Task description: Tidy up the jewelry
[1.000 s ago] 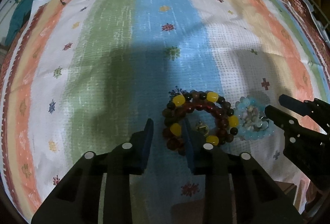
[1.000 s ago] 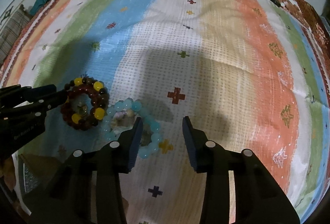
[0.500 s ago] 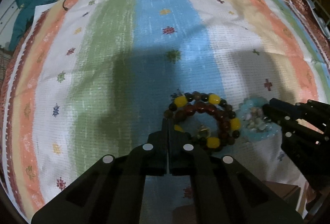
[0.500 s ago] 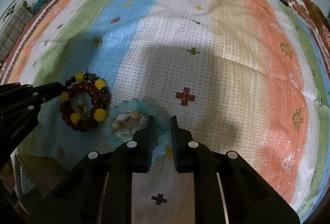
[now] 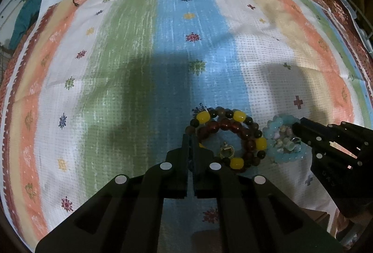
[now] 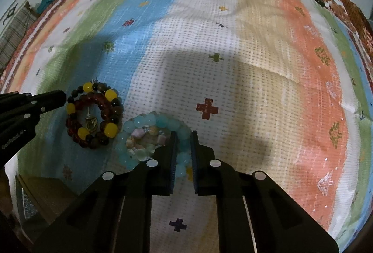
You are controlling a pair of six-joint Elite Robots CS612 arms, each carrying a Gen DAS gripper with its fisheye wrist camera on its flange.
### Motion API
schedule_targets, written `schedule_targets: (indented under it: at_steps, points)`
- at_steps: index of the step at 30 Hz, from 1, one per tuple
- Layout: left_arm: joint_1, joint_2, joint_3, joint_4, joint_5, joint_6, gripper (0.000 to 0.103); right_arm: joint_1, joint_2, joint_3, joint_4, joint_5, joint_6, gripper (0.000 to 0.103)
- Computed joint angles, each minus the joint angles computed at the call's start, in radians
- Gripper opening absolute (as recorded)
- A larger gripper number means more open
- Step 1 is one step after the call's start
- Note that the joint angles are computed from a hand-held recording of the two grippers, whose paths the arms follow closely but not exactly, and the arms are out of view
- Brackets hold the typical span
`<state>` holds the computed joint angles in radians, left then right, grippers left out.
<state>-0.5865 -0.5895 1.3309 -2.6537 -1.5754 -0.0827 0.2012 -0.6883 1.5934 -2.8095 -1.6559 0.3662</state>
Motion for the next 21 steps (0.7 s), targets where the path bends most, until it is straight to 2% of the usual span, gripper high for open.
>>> schedule_targets:
  at_steps: [3,9,12,18,20,21]
  points:
    - [0.0,0.001,-0.001,-0.001,0.002,-0.007,0.013,0.0,-0.001,0.0,0.001,0.0,-0.003,0.012]
    - [0.005,0.011,-0.014,0.015,-0.02,-0.011,0.022,0.002,-0.003,0.002,-0.01,-0.009,-0.006,0.012]
    - [0.001,0.017,-0.022,0.029,-0.019,0.009,0.022,0.004,-0.005,0.001,-0.012,-0.012,-0.012,0.012]
    - [-0.003,0.016,-0.016,0.015,-0.009,0.032,0.013,0.004,-0.006,0.003,-0.016,-0.014,-0.015,0.012]
    - [-0.005,0.013,-0.006,-0.013,0.002,0.036,0.007,0.005,-0.006,0.004,-0.018,-0.016,-0.016,0.012]
    - [-0.007,0.01,-0.001,-0.024,0.008,0.037,0.0,0.005,-0.007,0.004,-0.018,-0.017,-0.018,0.012]
